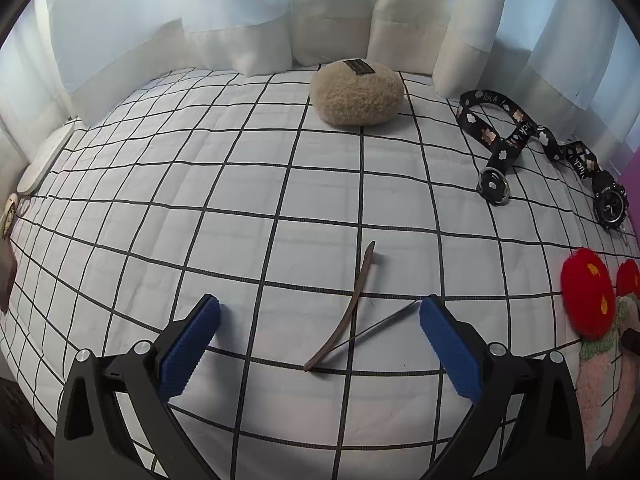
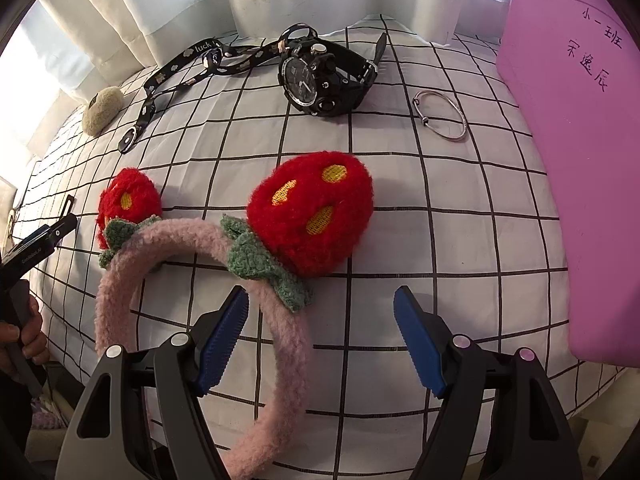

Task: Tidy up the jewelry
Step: 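Move the left tool toward the brown bobby pins while the right tool approaches the pink headband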

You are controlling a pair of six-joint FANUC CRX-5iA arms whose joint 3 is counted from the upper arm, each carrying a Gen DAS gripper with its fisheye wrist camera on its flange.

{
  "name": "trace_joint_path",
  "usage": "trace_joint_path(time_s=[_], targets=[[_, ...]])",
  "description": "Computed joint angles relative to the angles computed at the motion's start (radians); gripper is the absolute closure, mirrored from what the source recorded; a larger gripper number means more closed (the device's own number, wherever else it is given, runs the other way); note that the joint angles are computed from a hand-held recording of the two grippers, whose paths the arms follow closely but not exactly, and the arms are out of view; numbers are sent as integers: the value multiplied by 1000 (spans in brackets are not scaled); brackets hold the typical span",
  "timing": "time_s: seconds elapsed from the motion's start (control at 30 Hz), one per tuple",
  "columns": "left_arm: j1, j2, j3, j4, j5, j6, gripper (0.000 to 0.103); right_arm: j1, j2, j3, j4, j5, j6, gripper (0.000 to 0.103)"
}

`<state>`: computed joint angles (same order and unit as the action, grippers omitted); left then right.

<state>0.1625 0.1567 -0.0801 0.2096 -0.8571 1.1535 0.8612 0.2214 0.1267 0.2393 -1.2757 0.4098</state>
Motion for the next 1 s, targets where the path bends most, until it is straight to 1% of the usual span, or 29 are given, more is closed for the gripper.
trace_joint_path(time_s=[0.13,0.17,0.2,0.27,0.3,0.33,0.37,0.53,0.67,0.73,0.8,0.9,0.97,1.0], targets=[[0,-2,-5,4,6,-5,6,4,32,22,19,-8,29,31],[0,-2,-5,4,6,-5,6,6,41,30,25,-12,42,28],[0,-2,-5,4,6,-4,6,7,50,37,24,-14,63,20],[0,-1,-3,5,6,-6,6,18,84,64,38,-42,121,14],[0,0,-3,5,6,-7,6,26,79,46,62,-24,115,13],[0,0,-3,5,6,-7,6,25,73,35,61,-10,105,12],[0,0,-3,5,7,-6,6,21,67,28,55,1,92,9],[1,-7,-15,10,20,-11,5,26,60,-1,84,32,101,9],[1,-10,-19,10,22,-10,5,51,19,-91,162,106,48,9],[1,-9,-18,10,21,-12,5,55,10,-113,183,125,35,9],[2,-12,-22,12,25,-14,5,54,14,-108,181,123,36,9],[1,-13,-25,11,30,-13,6,37,32,-57,132,83,88,9],[2,-18,-32,18,33,-23,8,33,40,-42,120,79,106,9],[4,-21,-38,28,35,-36,10,34,37,-46,120,87,109,10]])
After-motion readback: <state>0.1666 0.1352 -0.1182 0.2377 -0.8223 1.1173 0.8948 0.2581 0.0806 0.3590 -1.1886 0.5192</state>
